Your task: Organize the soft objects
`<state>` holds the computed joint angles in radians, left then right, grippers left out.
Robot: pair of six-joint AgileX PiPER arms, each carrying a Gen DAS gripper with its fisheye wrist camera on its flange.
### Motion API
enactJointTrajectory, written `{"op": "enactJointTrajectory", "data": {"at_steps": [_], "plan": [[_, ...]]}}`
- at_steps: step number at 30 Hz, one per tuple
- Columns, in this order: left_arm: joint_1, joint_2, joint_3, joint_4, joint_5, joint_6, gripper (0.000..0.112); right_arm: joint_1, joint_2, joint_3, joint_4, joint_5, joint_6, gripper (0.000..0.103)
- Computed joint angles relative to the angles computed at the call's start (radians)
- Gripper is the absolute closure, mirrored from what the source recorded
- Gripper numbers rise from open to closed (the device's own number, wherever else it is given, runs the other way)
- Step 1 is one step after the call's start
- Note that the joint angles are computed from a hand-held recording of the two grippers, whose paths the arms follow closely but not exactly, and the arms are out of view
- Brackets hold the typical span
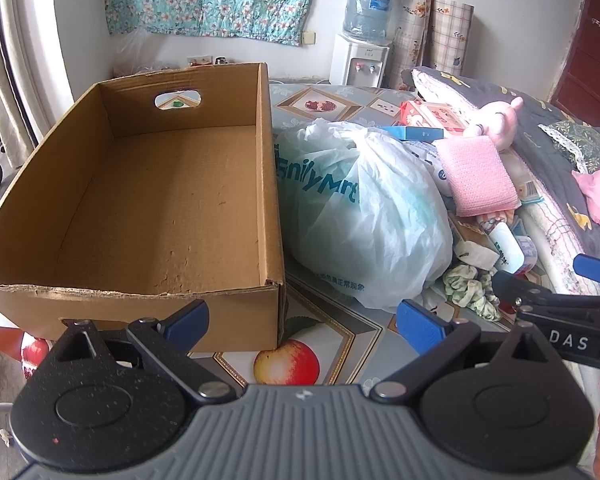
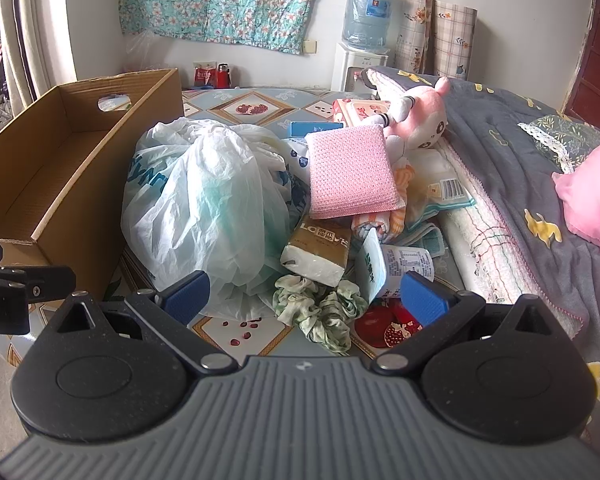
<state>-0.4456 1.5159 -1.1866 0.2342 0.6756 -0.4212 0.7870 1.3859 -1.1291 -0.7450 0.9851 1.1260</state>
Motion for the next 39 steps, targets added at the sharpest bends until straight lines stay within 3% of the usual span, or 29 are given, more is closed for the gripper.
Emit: {"op": "enactJointTrajectory", "data": {"at_steps": [3, 6, 7, 9, 12, 13, 15, 17, 19, 21, 25, 28, 30, 33, 39], "plan": [[0.001, 0.002, 0.005, 0.007, -0.008, -0.004, 0.012, 0.012, 0.005, 0.004, -0.017, 0.016, 0.032, 0.001], [0.004, -0.009, 0.034, -0.003, -0.064, 0.0, 0.012, -0.002, -0.012, 0.029, -0.02, 0.005, 0.044, 0.001], [-0.009, -0.014, 0.067, 0.042, -0.117, -0.047, 0.012, -0.004, -0.02, 0.043, -0.03, 0.001, 0.057, 0.001], [-0.034, -0.018, 0.088, 0.133, -0.152, -0.126, 0.012, -0.027, -0.056, 0.084, -0.042, -0.021, 0.077, 0.001], [-0.071, -0.028, 0.14, 0.413, -0.289, -0.37, 0.011, -0.085, -0.113, 0.147, -0.061, -0.067, 0.079, 0.001], [-0.081, -0.021, 0.133, 0.454, -0.302, -0.406, 0.011, -0.106, -0.131, 0.166, -0.071, -0.084, 0.074, 0.001], [-0.099, 0.003, 0.091, 0.418, -0.284, -0.359, 0.012, -0.171, -0.178, 0.206, -0.083, -0.138, 0.034, 0.001], [-0.105, 0.048, 0.015, 0.252, -0.239, -0.177, 0.012, -0.255, -0.222, 0.242, -0.078, -0.22, -0.035, 0.001], [-0.095, 0.093, -0.051, 0.06, -0.225, -0.001, 0.012, -0.39, -0.249, 0.245, 0.029, -0.327, -0.222, 0.001], [-0.098, 0.129, -0.099, -0.035, -0.234, 0.081, 0.012, -0.525, -0.258, 0.245, 0.172, -0.437, -0.422, 0.001], [-0.148, 0.229, -0.219, 0.051, -0.206, 0.03, 0.012, -0.729, -0.199, 0.196, 0.567, -0.574, -0.821, 0.001], [-0.166, 0.31, -0.326, 0.029, -0.176, 0.052, 0.019, -0.824, -0.126, 0.128, 0.867, -0.576, -1.103, 0.002], [-0.165, 0.358, -0.386, -0.036, -0.166, 0.112, 0.033, -0.871, -0.073, 0.085, 1.067, -0.551, -1.295, 0.003], [-0.165, 0.444, -0.498, -0.124, -0.122, 0.212, 0.04, -0.928, 0.023, 0.019, 1.339, -0.498, -1.552, 0.015], [-0.14, 0.62, -0.758, -0.347, 0.027, 0.413, 0.045, -0.956, 0.196, -0.118, 1.498, -0.37, -1.677, 0.047]]}}
